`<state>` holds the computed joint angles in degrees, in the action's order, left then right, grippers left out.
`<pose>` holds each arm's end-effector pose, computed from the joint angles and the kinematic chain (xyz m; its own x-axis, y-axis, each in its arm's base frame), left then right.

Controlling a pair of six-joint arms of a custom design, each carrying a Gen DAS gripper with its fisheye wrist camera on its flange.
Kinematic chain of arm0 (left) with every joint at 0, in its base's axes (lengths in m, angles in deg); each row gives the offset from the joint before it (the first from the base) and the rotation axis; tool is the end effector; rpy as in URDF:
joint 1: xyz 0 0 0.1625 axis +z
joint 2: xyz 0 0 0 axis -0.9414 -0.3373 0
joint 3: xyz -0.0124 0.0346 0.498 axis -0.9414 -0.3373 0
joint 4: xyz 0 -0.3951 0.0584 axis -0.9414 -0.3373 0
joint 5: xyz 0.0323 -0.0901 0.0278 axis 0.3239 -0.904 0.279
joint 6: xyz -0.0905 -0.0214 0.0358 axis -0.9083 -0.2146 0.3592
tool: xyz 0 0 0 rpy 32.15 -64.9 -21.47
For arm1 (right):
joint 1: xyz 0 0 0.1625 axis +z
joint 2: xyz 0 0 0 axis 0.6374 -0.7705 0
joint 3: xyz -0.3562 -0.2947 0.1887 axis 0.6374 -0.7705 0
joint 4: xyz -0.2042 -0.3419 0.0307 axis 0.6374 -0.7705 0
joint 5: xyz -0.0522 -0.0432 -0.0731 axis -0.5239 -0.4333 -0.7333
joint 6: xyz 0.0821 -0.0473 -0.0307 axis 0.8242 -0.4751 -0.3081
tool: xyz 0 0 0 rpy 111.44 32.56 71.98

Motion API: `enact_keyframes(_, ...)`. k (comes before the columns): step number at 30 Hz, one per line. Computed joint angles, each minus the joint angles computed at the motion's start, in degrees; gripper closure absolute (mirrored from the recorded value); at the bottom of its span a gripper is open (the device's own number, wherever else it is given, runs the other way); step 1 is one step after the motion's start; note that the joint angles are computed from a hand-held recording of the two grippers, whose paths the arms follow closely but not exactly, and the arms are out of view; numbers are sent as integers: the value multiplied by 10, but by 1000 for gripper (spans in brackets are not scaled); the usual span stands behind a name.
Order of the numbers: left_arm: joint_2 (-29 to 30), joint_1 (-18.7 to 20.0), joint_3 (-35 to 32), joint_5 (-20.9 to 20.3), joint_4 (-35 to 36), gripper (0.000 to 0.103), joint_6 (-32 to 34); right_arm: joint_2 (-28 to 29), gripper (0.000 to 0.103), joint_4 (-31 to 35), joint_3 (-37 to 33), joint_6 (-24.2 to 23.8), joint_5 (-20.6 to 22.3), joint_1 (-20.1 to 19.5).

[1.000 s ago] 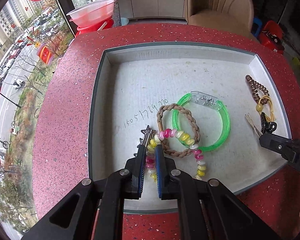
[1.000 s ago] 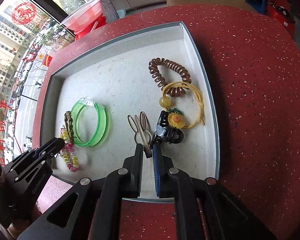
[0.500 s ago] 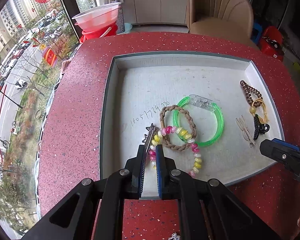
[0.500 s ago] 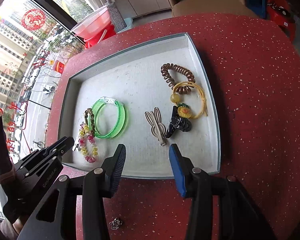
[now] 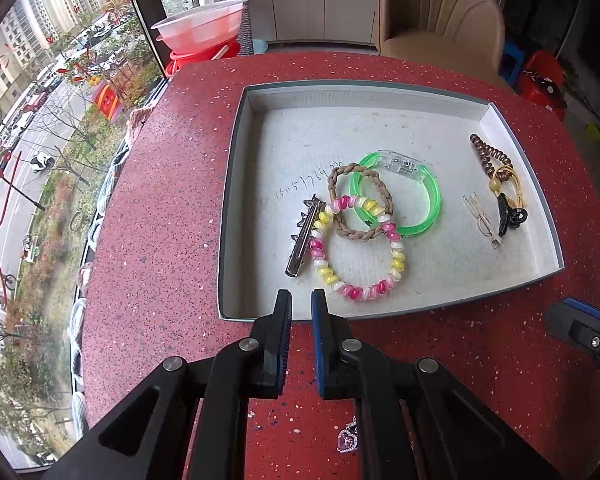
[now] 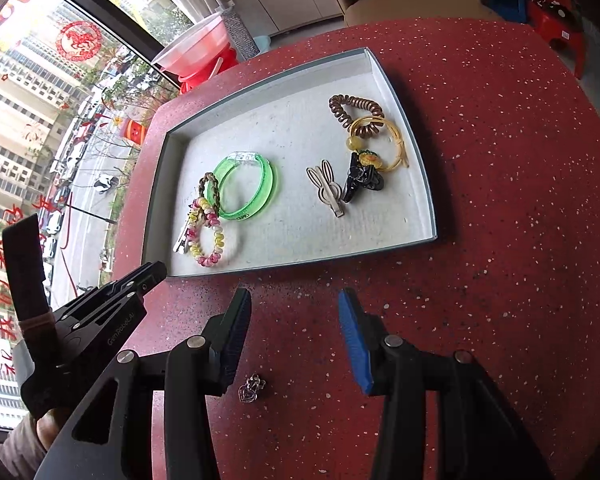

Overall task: Organize jewelry
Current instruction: 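Carry the bunny clip and beaded bracelet into the tray and open both tools, then move both tools back over the two silver heart pendants on the table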

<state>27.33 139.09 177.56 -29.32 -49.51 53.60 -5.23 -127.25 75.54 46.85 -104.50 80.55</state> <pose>-0.0650 -0.7085 0.3162 -0.5689 0.5307 -0.6282 0.6186 0.7795 0.0983 0.4146 -0.5796 -0.0071 -0.8239 0.4992 0.2682 0.2502 0.7451 -0.6183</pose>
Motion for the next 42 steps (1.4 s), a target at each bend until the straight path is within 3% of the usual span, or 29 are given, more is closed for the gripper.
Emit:
enact_keyframes(12, -54, 14, 42, -2, 34, 75, -14, 5, 53, 17, 43, 87, 15, 17)
enact_keyframes(13, -57, 16, 43, -2, 42, 69, -17, 6, 53, 17, 47, 92, 15, 19)
enact_keyframes(14, -59, 17, 43, -2, 49, 54, -21, 7, 53, 17, 50, 98, 15, 21)
enact_keyframes(15, -62, 19, 45, 1, 55, 0, -25, 8, 51, 19, 51, 102, 14, 23)
enact_keyframes(20, -74, 22, 57, 1, 48, 0, -20, 13, 41, 30, 54, 122, 11, 31)
enact_keyframes(22, -76, 23, 61, 4, 44, 0, -14, 16, 23, 42, 50, 130, 4, 36)
enact_keyframes(25, -81, 25, 63, 6, 44, 0, -4, 21, 14, 56, 45, 140, -9, 44)
enact_keyframes(32, -86, 28, 72, 14, 38, 0, 18, 34, 12, 82, 26, 127, -28, 56)
enact_keyframes(42, -85, 33, 67, 5, 58, 0, 26, 43, 12, 124, -3, 112, 10, 53)
